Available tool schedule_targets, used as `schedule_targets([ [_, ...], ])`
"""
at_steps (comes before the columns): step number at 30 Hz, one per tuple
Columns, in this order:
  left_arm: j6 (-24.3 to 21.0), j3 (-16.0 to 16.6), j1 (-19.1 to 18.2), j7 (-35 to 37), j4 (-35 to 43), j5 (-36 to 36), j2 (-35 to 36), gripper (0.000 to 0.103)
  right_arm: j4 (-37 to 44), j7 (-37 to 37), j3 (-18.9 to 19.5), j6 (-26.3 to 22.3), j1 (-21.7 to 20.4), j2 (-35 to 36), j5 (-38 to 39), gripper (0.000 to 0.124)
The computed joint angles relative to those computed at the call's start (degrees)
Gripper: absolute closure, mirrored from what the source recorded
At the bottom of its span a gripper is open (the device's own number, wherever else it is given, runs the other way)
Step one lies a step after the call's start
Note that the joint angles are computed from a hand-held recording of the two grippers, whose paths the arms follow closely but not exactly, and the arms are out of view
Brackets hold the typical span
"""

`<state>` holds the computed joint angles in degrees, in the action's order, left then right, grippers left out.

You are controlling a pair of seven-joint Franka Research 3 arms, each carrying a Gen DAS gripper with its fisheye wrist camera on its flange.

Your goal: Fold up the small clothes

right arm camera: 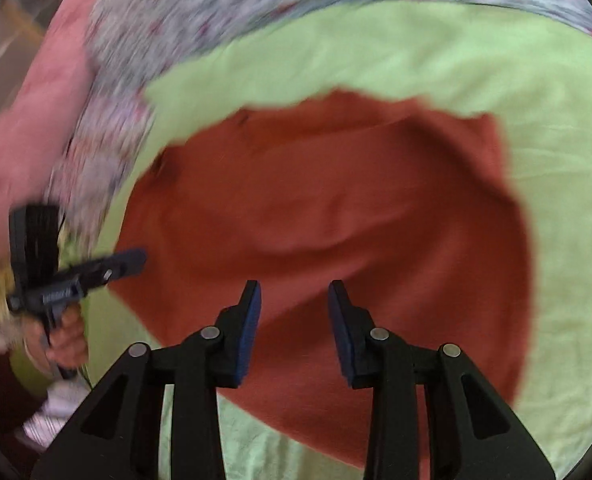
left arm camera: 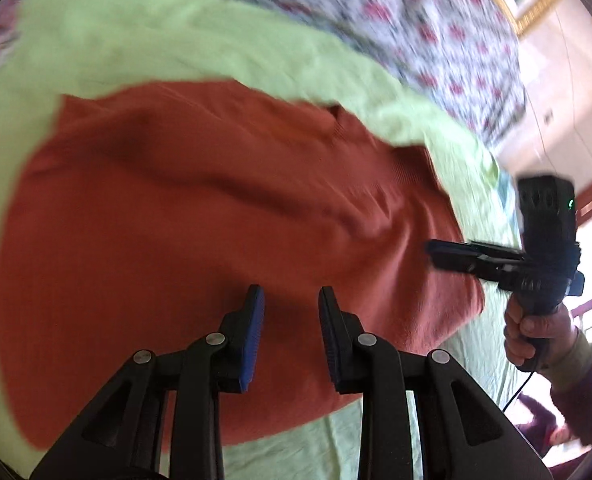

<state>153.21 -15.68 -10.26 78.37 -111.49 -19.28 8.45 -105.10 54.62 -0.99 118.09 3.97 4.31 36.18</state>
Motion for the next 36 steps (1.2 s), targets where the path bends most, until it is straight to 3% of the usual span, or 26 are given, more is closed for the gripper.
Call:
schedule_targets([
  [2,-1.81,0.33,-0.40,-0.36,3.90,2.78,3.90,0.075,2.81,-2.95,0.95,-3.38,0.68,3.03,-0.26,0.088],
  [5,-4.13,1.01,0.54,-0.27,8.71,7.20,8.19,0.079,8.35,-2.40,1.23,-4.36,1.21,8.57,-3.48,0.088],
  [9,-5.31,3.77,2.64,-2.82,13.79,12.99,11.34,0.087,15.43,4.08,-0.44,4.69,1.31,15.26,-10.40,0.091],
  [11,-6.20,7.29,2.16,-8.96,16.82,19.51,13.05,0.085,19.80,9.45,-1.60,9.28,0.58,18.93,-12.67,0.094],
  [12,-6.27,8.57,2.17,-11.89,17.80,22.12,13.68,0.088,21.76,11.82,-1.97,11.05,0.13,20.54,-13.74,0.103],
  [14,-7.45,9.89,3.06,-16.21,20.04,25.15,15.17,0.088,25.77,14.56,-1.01,10.48,-2.01,23.28,-12.36,0.110],
  [16,-6.20,8.25,5.66,-16.89,19.66,23.27,15.17,0.088,27.20,16.11,-0.16,10.09,-3.09,24.03,-11.90,0.110],
  [21,-5.14,7.57,5.77,-19.69,15.99,26.05,12.14,0.087,19.40,16.53,1.17,14.73,-3.09,17.71,-11.10,0.098],
  [31,3.57,4.64,6.56,-21.03,-5.77,17.07,-4.54,0.081,-0.81,11.48,0.31,15.38,-2.61,1.06,-5.70,0.091],
  [36,5.65,5.73,4.29,-23.26,-15.69,14.44,-13.42,0.075,-7.60,13.83,0.09,15.88,-0.51,-4.83,-5.90,0.090],
])
